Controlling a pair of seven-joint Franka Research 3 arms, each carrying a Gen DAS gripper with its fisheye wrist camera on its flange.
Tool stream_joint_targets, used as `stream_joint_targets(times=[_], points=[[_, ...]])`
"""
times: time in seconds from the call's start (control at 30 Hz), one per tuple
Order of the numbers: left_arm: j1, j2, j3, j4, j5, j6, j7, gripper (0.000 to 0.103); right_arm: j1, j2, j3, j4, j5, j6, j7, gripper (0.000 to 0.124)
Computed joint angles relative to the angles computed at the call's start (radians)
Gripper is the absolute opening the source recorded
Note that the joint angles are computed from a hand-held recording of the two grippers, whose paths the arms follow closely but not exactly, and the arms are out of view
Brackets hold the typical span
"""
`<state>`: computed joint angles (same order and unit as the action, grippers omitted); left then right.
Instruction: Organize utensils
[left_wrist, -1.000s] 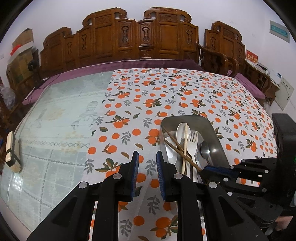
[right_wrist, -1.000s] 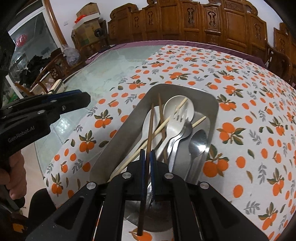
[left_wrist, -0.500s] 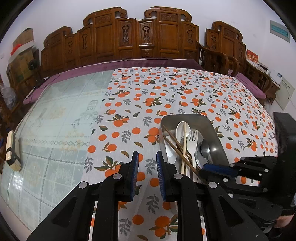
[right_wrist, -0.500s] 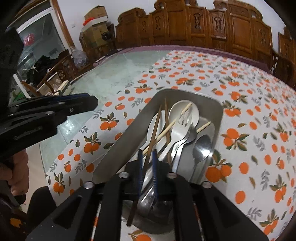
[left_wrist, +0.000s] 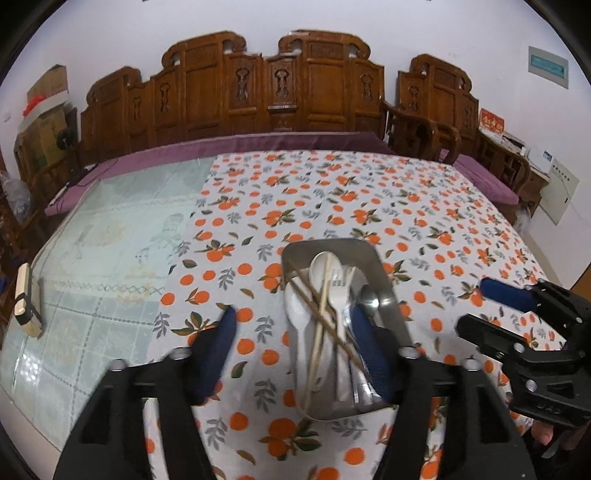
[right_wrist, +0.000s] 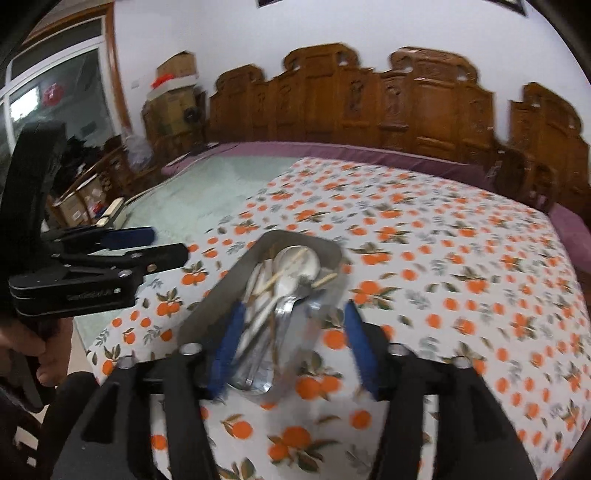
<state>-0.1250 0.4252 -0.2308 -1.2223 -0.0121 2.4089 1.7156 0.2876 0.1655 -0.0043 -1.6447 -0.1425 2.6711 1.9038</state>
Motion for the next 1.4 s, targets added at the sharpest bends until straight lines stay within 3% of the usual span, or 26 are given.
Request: stream_joint_targets(times=[0.07,0.27,0.9,1.4], points=[[-0.007,-0.027,0.001,-0.035,0.008,0.023,-0.012,0.082,0.007,-0.043,-0.018,-0.049,-0.058,0.011,0.067,0.083],[-0.017,-0.11,-0.009,-0.142,0.0,0.088,-0.032,0.095,-0.034,-0.175,0.0,-0.182,-0.245,0.041,0.261,0.101],[-0.07,-0.324,-0.007,-0.383,0.001,0.179,-0.075,0.095,-0.246,-0.46,0.173,-0.405,-0.429,0.022,0.509,0.101],[-0.092,-0.471,0.02,-0.457,-0.09,0.277,-0.073,0.095,-0.351,-0.594,0.28,-0.403,-0.484,0.024,0.554,0.101]])
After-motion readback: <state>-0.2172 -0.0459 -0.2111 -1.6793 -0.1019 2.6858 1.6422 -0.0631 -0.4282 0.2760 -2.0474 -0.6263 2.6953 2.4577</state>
